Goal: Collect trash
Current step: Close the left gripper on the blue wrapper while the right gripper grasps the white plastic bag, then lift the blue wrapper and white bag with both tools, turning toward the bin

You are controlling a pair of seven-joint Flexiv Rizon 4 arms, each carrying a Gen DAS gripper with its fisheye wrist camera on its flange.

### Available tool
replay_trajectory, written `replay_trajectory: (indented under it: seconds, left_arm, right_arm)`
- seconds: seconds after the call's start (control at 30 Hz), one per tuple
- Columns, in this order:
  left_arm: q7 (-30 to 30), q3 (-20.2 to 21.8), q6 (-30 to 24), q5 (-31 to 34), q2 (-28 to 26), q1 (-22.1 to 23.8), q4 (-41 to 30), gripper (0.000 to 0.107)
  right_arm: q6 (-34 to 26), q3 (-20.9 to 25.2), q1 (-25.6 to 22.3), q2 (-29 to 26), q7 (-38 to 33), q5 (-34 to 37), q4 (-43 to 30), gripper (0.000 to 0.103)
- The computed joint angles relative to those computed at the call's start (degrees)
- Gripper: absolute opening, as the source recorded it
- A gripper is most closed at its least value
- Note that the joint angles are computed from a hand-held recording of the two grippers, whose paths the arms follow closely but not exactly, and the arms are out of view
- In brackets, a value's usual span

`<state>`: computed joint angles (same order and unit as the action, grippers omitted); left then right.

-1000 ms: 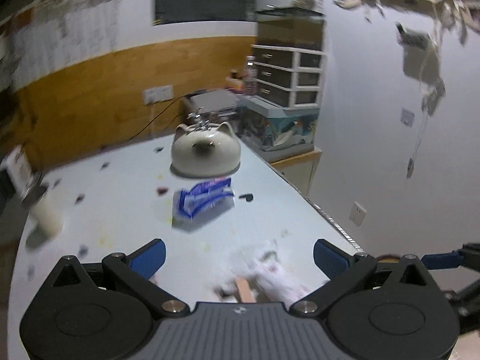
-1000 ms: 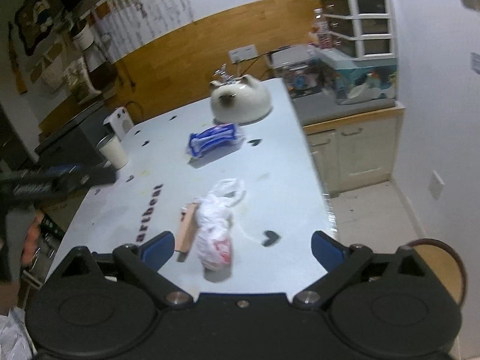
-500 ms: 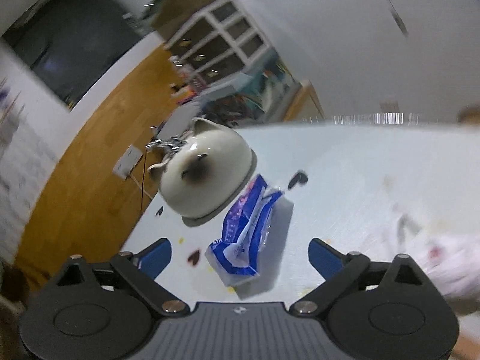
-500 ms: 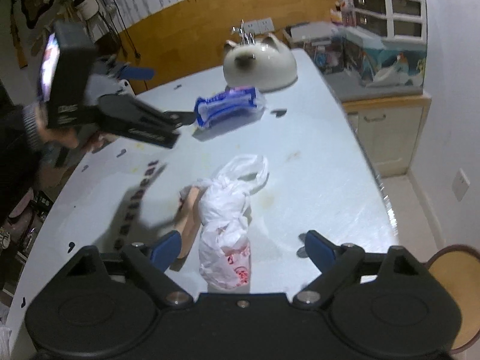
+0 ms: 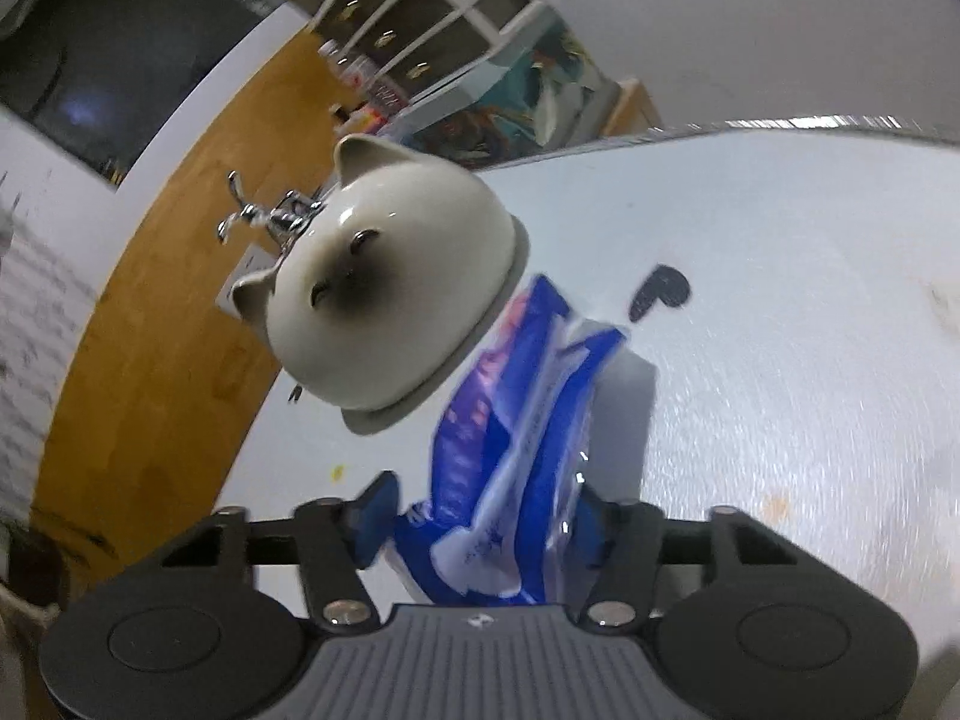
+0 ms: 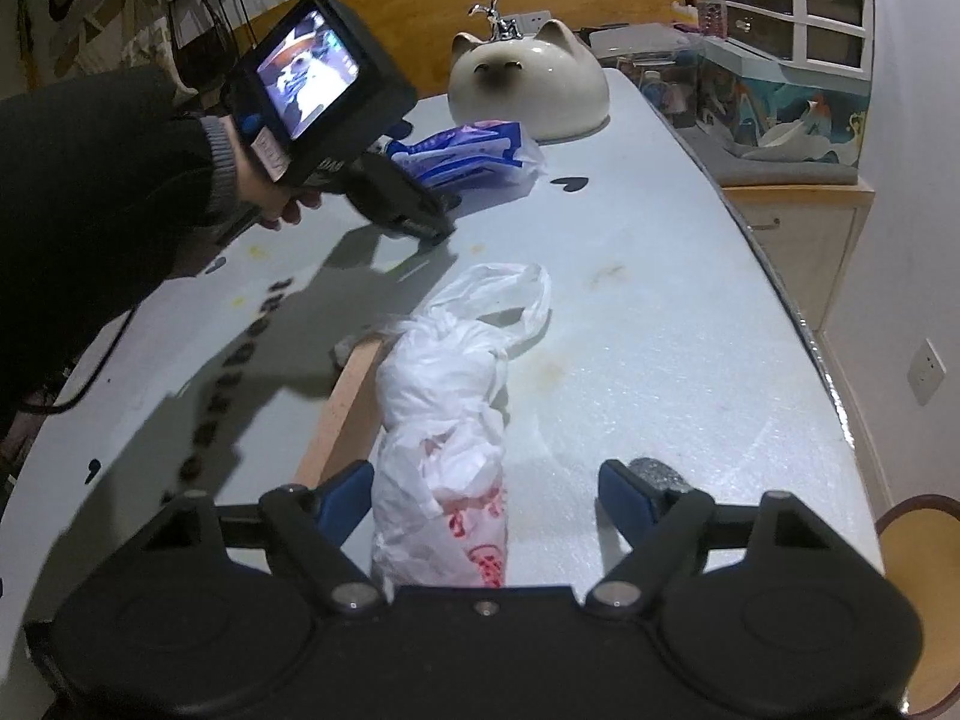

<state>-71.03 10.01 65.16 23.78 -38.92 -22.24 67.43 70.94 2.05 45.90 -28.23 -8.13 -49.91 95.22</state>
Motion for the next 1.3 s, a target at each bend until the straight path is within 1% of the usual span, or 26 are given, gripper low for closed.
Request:
replay_trajectory:
  seconds: [0.03, 0.07, 0.13, 0.2, 0.23, 0.27, 0.3, 0.33, 0.37, 0.47, 0.6, 0.7, 0.9, 1.17, 1.3]
  left_arm:
    - [-0.78, -0.01, -0.22, -0.42, -0.12, -0.02, -0.16, 0.043]
    - [-1.43, -0.30, -0.60, -1.12, -0.01, 0.09, -0.08, 0.040]
    - [-3.86, -0.20, -1.30, -2.05, 0.31, -0.18, 0.09, 0.025]
    - [-6.70, -0.35, -2.39, -3.34, 1.13, -0.12, 0.62, 0.020]
    - [-7.84, -0.69, -2.82, -4.08, 1.61, 0.17, 0.99, 0.015]
    - [-9.61, -0.68, -3.32, -4.66, 2.27, 0.22, 1.48, 0.014]
    - [-11.25, -0.70, -3.74, -5.05, 2.95, 0.28, 2.15, 0.012]
    - [-12.58, -1.01, -4.41, -5.68, 3.82, 0.52, 2.99, 0.011]
    - [-14.15, -1.33, -5.02, -6.39, 4.77, 0.77, 3.88, 0.011]
    - [-19.86, -1.90, -5.23, -7.63, 8.41, 1.20, 7.79, 0.010]
    - [-27.10, -2.95, -5.25, -8.38, 14.23, 1.61, 13.69, 0.010]
    - [-30.64, -4.13, -5.66, -7.53, 18.36, 1.67, 17.49, 0.010]
    - [-39.00, -7.20, -7.81, -6.03, 27.28, 1.75, 24.98, 0.010]
    - [-50.46, -12.71, -11.76, -1.57, 38.60, 2.15, 32.82, 0.010]
    - [-55.21, -16.14, -14.79, -1.44, 42.95, 3.09, 35.71, 0.010]
  right_arm:
    - [-0.08, -0.04, 0.01, -0.43, -0.35, -0.03, -0.51, 0.080]
    - [-0.23, -0.01, 0.03, -0.78, -0.83, 0.05, -0.98, 0.077]
    - [-0.72, -0.12, 0.26, -1.43, -2.12, -0.15, -1.97, 0.073]
    - [-1.16, -0.09, 0.41, -2.03, -3.92, -0.22, -2.84, 0.068]
    - [-1.82, 0.41, 0.32, -2.49, -5.54, 0.40, -3.52, 0.062]
    - [-2.35, 0.89, 0.21, -2.80, -6.86, 1.27, -4.02, 0.055]
    - [-2.73, 1.17, 0.22, -2.96, -7.71, 2.05, -4.28, 0.052]
    - [-3.23, 0.83, 0.61, -2.80, -7.90, 2.03, -4.26, 0.044]
    - [-3.72, 1.15, 0.56, -2.70, -8.59, 2.73, -4.34, 0.039]
    - [-4.98, 1.94, 0.43, -1.60, -9.30, 4.88, -3.73, 0.034]
    - [-5.11, 1.65, 0.50, 0.57, -8.23, 4.33, -1.95, 0.031]
    - [-4.96, 1.56, 0.36, 2.59, -6.57, 2.73, -0.22, 0.030]
    - [-5.44, 2.90, -0.80, 7.42, -2.95, -0.89, 3.59, 0.029]
    - [-5.91, 6.57, -4.09, 14.26, 1.58, -5.32, 9.30, 0.029]
    - [-5.97, 8.39, -5.64, 16.97, 3.68, -6.70, 11.46, 0.029]
